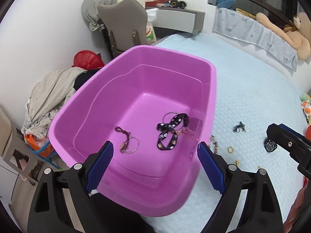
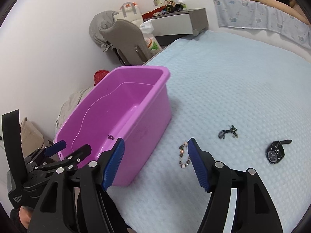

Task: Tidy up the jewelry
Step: 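Withdraw both open tools from the tub back over the bed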

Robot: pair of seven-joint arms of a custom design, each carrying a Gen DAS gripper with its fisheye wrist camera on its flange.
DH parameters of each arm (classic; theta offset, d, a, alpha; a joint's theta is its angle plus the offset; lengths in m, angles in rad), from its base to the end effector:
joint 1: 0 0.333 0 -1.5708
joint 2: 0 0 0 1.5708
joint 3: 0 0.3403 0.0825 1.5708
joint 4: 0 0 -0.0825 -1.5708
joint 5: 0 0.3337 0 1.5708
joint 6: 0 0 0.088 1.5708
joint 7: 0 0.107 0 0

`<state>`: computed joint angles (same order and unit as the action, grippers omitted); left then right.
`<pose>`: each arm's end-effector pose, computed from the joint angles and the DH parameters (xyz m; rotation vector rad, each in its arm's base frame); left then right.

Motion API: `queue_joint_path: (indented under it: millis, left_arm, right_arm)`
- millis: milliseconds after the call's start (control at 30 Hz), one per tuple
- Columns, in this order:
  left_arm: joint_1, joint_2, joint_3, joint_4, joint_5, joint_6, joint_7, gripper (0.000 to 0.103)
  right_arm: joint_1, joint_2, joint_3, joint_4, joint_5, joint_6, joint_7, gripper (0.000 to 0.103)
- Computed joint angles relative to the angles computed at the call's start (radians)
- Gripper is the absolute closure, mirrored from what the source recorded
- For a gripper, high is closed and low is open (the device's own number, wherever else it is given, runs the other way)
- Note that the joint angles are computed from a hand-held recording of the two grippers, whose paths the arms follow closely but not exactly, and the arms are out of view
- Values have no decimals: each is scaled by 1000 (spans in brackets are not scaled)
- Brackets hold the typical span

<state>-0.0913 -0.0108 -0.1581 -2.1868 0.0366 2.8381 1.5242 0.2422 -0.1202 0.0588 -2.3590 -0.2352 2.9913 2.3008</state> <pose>0.5183 -0.1343 0.5218 -1.6353 2.0721 -0.7095 0.4631 0.1622 0.5191 -1.5274 1.8831 -0.4102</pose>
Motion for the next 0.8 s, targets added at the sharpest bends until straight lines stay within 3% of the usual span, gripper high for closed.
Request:
queue_joint_path:
  millis: [400, 800]
  left_arm:
    - [-45, -15, -33, -27, -7, 9, 15, 17]
    - [-98, -12, -60, -58, -51, 28, 56, 17]
  right_arm:
    - [-71, -118, 22, -151, -71, 49, 108, 38]
    - [-189, -251, 66, -333, -130, 78, 232, 38]
